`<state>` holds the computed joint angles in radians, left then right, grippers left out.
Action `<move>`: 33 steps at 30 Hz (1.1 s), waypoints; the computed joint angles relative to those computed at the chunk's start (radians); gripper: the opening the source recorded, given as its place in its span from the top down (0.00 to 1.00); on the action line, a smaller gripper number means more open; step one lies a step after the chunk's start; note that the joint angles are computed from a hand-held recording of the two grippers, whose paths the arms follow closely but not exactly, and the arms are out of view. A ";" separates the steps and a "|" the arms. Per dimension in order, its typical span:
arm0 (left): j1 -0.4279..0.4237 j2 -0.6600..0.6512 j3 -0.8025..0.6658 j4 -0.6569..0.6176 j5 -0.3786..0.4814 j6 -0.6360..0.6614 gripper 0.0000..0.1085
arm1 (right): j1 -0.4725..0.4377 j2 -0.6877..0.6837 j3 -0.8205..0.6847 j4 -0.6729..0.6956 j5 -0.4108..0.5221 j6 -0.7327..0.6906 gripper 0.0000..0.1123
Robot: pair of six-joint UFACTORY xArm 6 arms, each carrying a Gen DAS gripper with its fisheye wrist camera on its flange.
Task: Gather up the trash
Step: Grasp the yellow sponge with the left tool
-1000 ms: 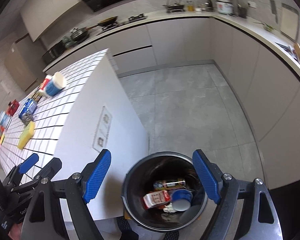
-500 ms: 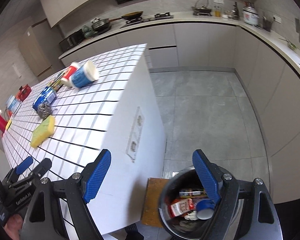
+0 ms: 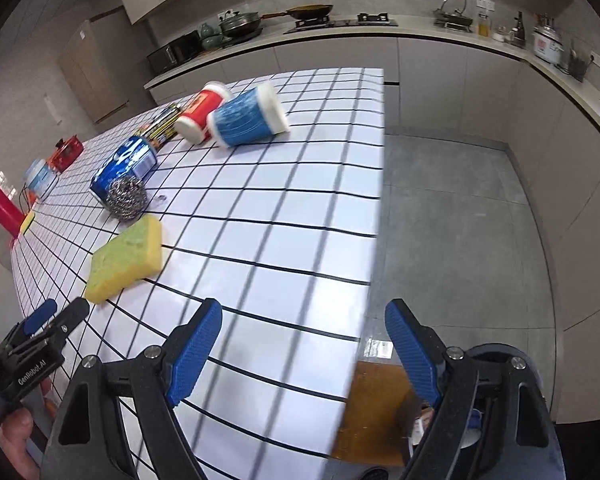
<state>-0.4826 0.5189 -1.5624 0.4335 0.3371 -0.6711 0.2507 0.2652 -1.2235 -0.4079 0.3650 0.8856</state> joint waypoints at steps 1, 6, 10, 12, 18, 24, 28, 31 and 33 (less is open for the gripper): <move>0.009 0.011 -0.013 -0.024 0.002 0.028 0.10 | 0.012 0.029 -0.032 0.014 0.008 -0.010 0.24; 0.048 0.053 -0.064 -0.146 0.000 0.173 0.10 | 0.055 0.137 -0.170 0.025 0.055 -0.024 0.24; 0.062 0.084 -0.105 -0.242 -0.003 0.297 0.10 | 0.078 0.224 -0.290 0.028 0.101 -0.034 0.24; 0.065 0.097 -0.124 -0.302 -0.002 0.368 0.10 | 0.087 0.264 -0.346 0.042 0.124 -0.054 0.24; 0.059 0.156 -0.215 -0.510 0.034 0.602 0.10 | 0.098 0.397 -0.548 0.021 0.207 -0.043 0.24; 0.032 0.205 -0.301 -0.611 0.086 0.728 0.10 | 0.085 0.446 -0.653 -0.032 0.231 0.022 0.24; 0.007 0.226 -0.335 -0.620 0.088 0.762 0.10 | 0.066 0.378 -0.564 -0.077 0.210 0.076 0.24; -0.007 0.274 -0.411 -0.594 0.139 0.767 0.10 | 0.042 0.320 -0.480 -0.101 0.186 0.124 0.24; -0.014 0.308 -0.464 -0.571 0.168 0.770 0.10 | 0.025 0.293 -0.440 -0.095 0.174 0.135 0.24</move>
<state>-0.4971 0.8273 -2.0260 -0.1377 0.5051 0.0990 0.2760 0.5578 -1.6638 -0.5027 0.5392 1.0201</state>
